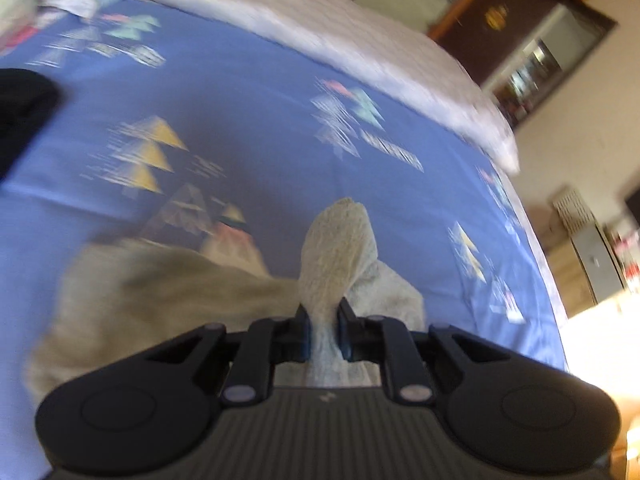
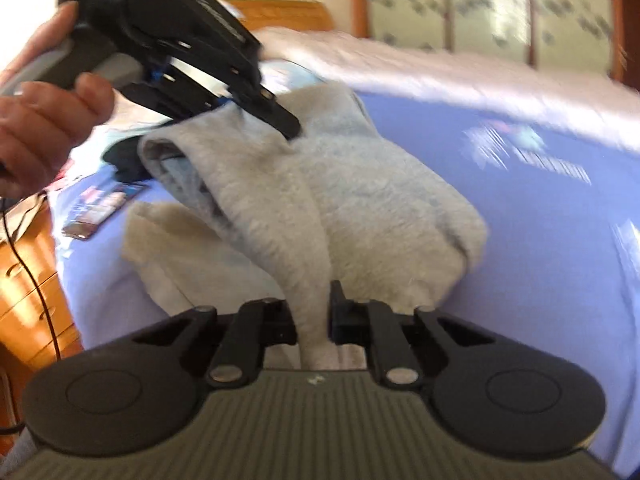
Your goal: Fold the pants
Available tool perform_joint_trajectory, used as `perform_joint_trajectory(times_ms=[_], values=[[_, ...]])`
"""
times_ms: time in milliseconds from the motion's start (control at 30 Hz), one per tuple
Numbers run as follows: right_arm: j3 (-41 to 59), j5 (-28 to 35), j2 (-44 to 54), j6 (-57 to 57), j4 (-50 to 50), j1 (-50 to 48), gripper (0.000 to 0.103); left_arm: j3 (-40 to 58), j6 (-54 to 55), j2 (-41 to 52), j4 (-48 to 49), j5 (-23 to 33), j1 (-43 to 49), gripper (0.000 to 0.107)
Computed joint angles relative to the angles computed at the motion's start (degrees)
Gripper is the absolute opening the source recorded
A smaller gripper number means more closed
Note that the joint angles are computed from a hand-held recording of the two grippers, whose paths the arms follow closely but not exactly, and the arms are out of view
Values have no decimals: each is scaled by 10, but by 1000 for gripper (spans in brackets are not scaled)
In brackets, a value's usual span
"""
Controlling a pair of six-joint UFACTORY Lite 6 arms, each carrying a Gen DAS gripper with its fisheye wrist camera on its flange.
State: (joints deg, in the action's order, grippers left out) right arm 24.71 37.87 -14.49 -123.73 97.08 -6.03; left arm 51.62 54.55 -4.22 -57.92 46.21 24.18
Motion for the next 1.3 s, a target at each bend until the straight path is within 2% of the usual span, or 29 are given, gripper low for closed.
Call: perform_joint_trajectory(times_ms=[133, 267, 300, 367, 400, 433, 467, 533, 600, 700, 800, 900, 967, 1067, 1167, 1200, 1233, 1300], values=[[47, -44, 28, -23, 69, 121, 15, 37, 34, 28, 5, 37, 112, 12], [99, -78, 90, -54, 135, 220, 18, 69, 59, 83, 18, 25, 181, 13], [111, -85, 109, -64, 148, 243, 20, 73, 70, 105, 18, 7, 188, 14], [138, -90, 152, -32, 102, 262, 46, 75, 75, 147, 25, -47, 182, 24], [151, -90, 173, -1, 67, 269, 63, 80, 57, 178, 49, -78, 171, 32], [158, -87, 189, 19, 38, 275, 65, 84, 48, 201, 63, -98, 164, 35], [150, -90, 186, 16, 31, 278, 65, 77, 54, 212, 62, -117, 162, 36], [124, -89, 152, -10, 37, 275, 65, 55, 107, 209, 18, -119, 180, 46], [98, -36, 101, 37, -25, 220, 65, 40, 151, 187, -28, -108, 210, 49], [75, 50, 39, 85, -65, 115, 64, 8, 204, 128, -98, -96, 257, 53], [89, 41, 38, 66, -23, 86, 62, -10, 240, 93, -148, -17, 294, 53], [184, 4, 117, 120, -23, 96, 49, -55, 279, 55, -173, 18, 269, 53], [272, -2, 194, 199, -60, 104, 49, -89, 309, 34, -184, 7, 238, 54], [397, -23, 310, 340, -156, 122, 49, -121, 340, 45, -214, -59, 169, 54], [452, -135, 378, 467, -276, 158, 48, -138, 377, 82, -251, -123, 126, 53], [456, -153, 398, 493, -296, 156, 48, -147, 415, 91, -284, -139, 116, 53], [457, -147, 416, 499, -292, 144, 49, -166, 472, 84, -332, -147, 111, 55], [441, -118, 423, 448, -233, 113, 49, -196, 519, 51, -371, -180, 83, 59]])
